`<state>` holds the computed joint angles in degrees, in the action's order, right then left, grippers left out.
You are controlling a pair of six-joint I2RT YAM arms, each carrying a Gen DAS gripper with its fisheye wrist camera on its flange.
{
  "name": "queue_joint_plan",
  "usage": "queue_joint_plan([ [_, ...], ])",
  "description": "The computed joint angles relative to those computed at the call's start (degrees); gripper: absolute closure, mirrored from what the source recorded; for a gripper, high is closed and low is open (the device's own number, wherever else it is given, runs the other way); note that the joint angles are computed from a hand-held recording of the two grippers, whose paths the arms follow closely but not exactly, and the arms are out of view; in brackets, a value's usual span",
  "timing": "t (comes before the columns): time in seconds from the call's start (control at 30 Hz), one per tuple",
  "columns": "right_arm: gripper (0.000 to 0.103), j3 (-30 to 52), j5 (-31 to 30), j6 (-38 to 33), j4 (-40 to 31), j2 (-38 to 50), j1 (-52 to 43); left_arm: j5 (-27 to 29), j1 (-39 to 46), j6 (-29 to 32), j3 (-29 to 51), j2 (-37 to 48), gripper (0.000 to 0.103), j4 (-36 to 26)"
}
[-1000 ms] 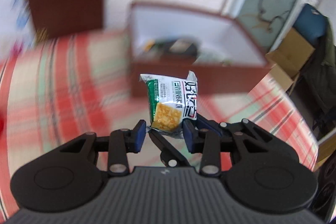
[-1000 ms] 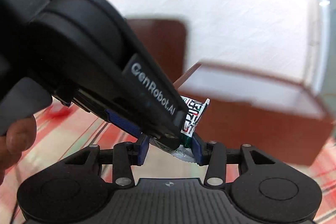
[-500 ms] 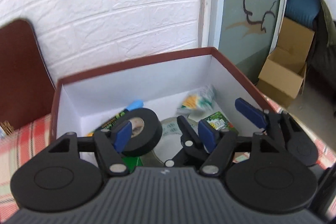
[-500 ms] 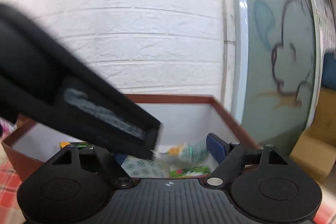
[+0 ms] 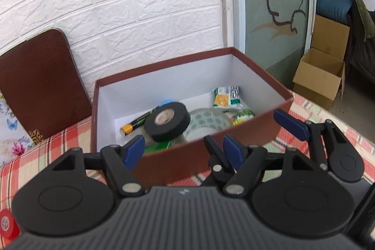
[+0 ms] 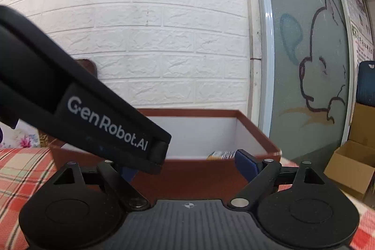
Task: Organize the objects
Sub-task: 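Lower the snack bag into the brown box and release it, then move both tools back toward the red tape roll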
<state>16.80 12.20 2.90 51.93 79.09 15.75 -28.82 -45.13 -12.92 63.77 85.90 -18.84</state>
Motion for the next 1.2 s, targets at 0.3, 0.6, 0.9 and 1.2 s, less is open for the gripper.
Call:
queue_joint_plan([
  [0.3, 0.017, -1.76, 1.24, 10.54, -24.81, -13.02, 8.77, -4.16, -2.62, -7.49, -8.69, -8.36, 0.028, -7.04],
  [0.6, 0.018, 1.81, 4.85, 19.28, -39.74, -12.70, 22.79, -4.31, 0.65, -14.02, -21.12, -16.86, 0.028, -11.19],
  [0.9, 0.017, 4.15, 9.13, 19.00, -41.19, -7.87, 31.98, -0.16, 8.42, -16.92, -32.64, -27.81, 0.028, -14.14],
  [1.2, 0.014, 7.17, 12.25, 17.58, -41.38, -3.09, 41.33, 3.42, 17.00, -14.29, -39.35, -40.98, 0.024, -17.75],
])
